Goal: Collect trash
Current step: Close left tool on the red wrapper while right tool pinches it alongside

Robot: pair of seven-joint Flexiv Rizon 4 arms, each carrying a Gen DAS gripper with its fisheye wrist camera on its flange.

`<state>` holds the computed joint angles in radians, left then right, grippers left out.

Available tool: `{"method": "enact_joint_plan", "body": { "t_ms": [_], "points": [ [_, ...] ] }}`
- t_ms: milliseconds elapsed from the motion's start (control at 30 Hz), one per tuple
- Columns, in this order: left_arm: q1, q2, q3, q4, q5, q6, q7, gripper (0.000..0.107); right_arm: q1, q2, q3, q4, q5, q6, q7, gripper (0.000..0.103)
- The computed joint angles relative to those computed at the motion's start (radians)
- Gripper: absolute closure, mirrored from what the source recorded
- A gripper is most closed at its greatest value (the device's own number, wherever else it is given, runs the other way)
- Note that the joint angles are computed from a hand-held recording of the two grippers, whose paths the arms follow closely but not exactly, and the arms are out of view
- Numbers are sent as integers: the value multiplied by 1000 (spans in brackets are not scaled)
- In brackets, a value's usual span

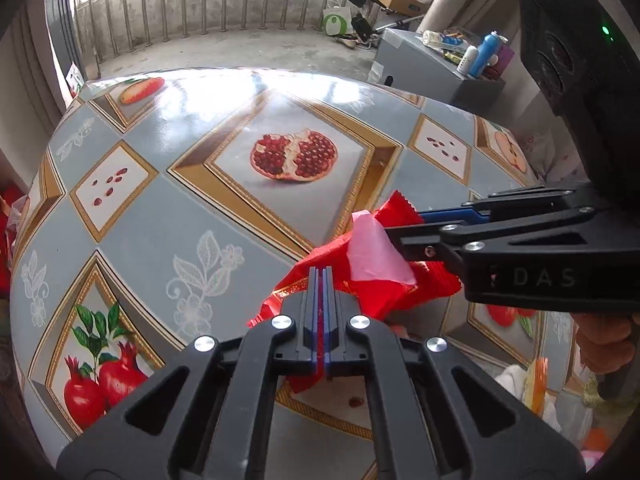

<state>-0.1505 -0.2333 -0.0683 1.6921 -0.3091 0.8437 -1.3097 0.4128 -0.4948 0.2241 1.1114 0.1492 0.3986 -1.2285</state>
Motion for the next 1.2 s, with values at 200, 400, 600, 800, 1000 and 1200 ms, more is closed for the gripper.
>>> {"method": "enact_joint_plan", "body": {
  "t_ms": [200, 400, 600, 800, 1000, 1200],
  "points": [
    [-20, 122, -9, 140, -72, -45, 103, 107, -17, 105, 36, 130, 54, -11, -53, 88],
    [-53, 275, 17, 299, -204, -129, 153, 107, -7, 240, 64, 284, 104, -35, -116, 88],
    [-103, 420, 43, 440, -281, -166, 130, 107, 21, 384, 79, 437, 139, -27, -152, 88],
    [-171, 579, 56, 583, -353, -153, 54, 107, 48, 515, 80, 555, 150, -2, -145, 87],
    [-217, 694, 48, 668, -343, -45, 16, 102, 34, 722, 81, 731, 148, 208, -16, 65],
    [-221, 756, 42, 678, -208, 30, -2, 85, -24, 968, 113, 940, 41, 385, 214, 61]
  ]
}}
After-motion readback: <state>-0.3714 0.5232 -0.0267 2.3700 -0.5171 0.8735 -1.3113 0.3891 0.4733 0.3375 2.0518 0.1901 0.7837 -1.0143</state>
